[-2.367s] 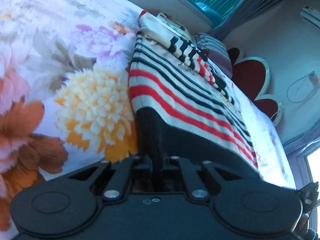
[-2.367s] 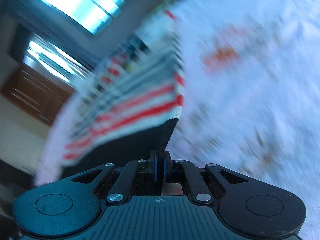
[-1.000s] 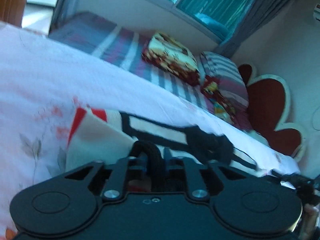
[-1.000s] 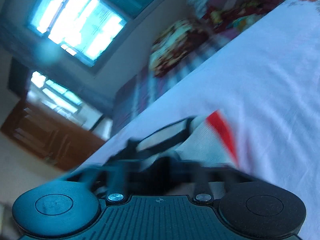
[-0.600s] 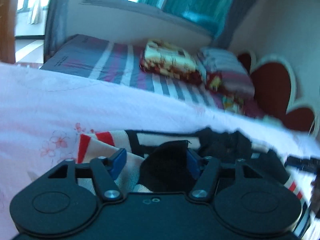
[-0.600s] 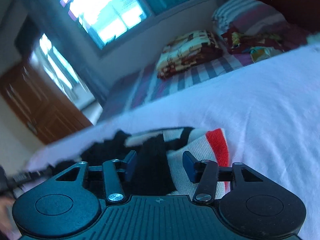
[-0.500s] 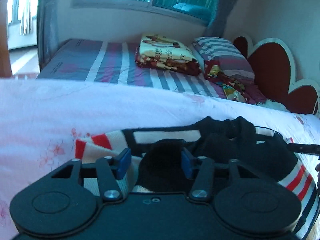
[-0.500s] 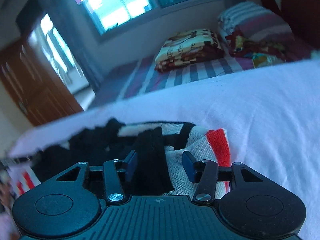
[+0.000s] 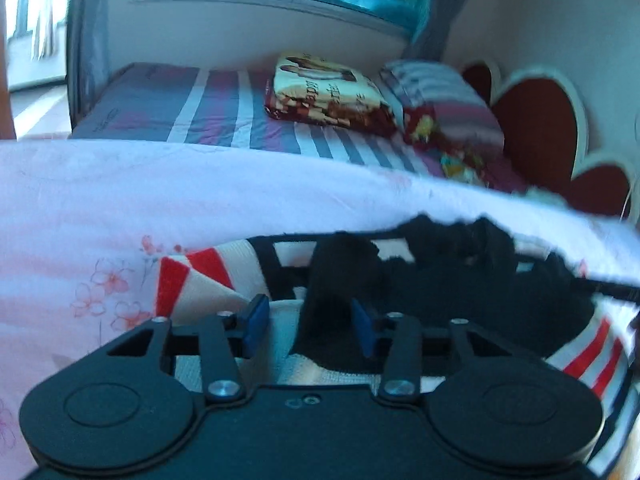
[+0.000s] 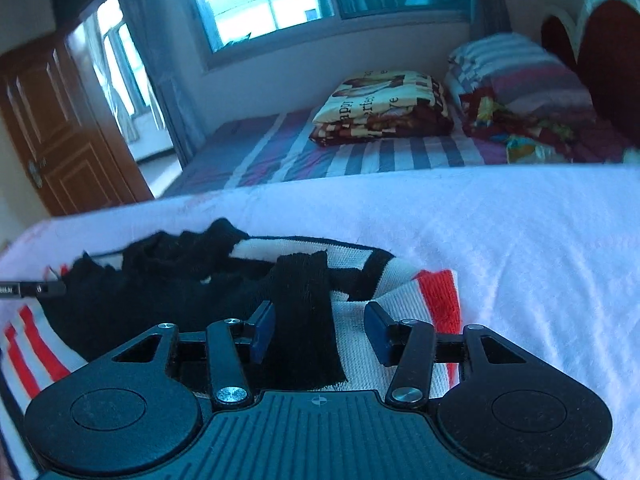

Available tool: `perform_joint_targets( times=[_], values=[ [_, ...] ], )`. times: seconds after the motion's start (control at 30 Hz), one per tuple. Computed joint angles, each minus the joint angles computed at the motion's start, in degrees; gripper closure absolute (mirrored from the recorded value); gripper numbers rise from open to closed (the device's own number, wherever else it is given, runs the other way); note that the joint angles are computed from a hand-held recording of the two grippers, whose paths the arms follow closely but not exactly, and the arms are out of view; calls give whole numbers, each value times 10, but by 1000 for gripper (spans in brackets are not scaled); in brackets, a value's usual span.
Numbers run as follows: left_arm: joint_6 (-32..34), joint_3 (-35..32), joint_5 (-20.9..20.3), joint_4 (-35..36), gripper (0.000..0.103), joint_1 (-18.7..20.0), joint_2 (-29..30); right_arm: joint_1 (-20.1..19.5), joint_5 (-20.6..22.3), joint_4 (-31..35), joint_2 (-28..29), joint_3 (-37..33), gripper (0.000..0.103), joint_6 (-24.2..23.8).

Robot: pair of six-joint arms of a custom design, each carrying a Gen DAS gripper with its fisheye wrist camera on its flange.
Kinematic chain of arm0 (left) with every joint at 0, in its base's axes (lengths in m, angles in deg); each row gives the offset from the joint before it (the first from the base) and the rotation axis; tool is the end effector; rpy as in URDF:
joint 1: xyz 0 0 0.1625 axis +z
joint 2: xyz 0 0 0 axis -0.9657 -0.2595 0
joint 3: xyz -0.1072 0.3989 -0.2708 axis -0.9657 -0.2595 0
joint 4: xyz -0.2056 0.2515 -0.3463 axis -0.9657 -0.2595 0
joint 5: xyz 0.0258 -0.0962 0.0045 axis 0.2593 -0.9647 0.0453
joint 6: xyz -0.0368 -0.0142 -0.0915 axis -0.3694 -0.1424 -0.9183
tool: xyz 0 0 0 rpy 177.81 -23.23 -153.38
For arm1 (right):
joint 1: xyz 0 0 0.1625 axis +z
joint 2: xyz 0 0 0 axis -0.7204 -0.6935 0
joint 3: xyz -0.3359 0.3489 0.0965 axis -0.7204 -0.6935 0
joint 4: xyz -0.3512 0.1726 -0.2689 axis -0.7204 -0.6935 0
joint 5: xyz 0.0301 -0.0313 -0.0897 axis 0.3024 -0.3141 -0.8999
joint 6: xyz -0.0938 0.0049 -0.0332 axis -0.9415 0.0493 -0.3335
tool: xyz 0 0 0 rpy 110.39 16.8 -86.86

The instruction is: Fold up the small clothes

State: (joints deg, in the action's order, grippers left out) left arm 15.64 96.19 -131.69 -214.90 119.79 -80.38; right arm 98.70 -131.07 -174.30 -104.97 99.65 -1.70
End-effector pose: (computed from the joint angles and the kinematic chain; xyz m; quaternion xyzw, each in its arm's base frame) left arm -0.3357 -0.5814 0.0524 0.3734 0.8914 -0.2068 0.1522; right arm -0.0673 -0.3328 0.4177 0.0369 -0.8468 0.4593 0.2658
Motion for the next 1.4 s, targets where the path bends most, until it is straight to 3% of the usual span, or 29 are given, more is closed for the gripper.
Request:
perform_joint_targets(
  times=[0.07,0.17,0.2,0.23,0.33,0.47,0.57,0.63,0.77,0.8,0.83,0.87,0.9,0.93,1.0,1.1,1.17,1.2,1.3,1.4],
  values=[
    [38,0,24,5,66,-11,5,26,-39,-31,21,2,62,-28],
    [66,8,46,-21,90,-21,13,50,-75,-84,56,6,65,-73],
    [73,12,53,-37,95,-24,17,53,-79,-89,62,7,72,-84],
    [80,16,60,-54,98,-27,20,53,-77,-86,64,7,87,-89],
    [81,35,75,-124,99,-36,28,47,-67,-91,61,8,98,-88],
    [74,52,105,-245,99,-48,43,29,-28,-232,74,35,99,-66],
    [56,42,134,-266,99,-51,58,46,-67,-303,125,27,99,-66],
    [31,24,167,-197,99,-50,67,57,-122,-248,145,2,99,-41],
    [22,13,187,-159,96,-50,75,66,-141,-228,157,-12,98,-25],
    [28,14,186,-161,89,-49,74,68,-144,-224,154,-12,98,-28],
    [23,17,188,-165,80,-50,70,67,-140,-225,147,-11,83,-24],
    [15,23,189,-177,57,-52,62,69,-135,-246,143,-5,55,-17],
    [23,34,186,-213,49,-55,57,65,-118,-280,139,7,48,-21],
    [35,41,180,-244,49,-62,56,63,-99,-290,133,14,47,-25],
    [31,40,148,-237,50,-74,58,96,-102,-251,136,10,47,-8],
    [28,29,91,-189,51,-93,73,167,-144,-186,176,-8,47,-14],
    [30,29,64,-161,49,-100,78,199,-172,-186,211,-9,57,-48],
    [40,33,64,-154,47,-103,81,209,-192,-194,226,-9,57,-67],
    [72,55,101,-180,46,-98,81,190,-211,-226,224,-3,57,-76],
    [94,73,133,-220,44,-73,63,144,-243,-281,203,-1,57,-70]
  ],
)
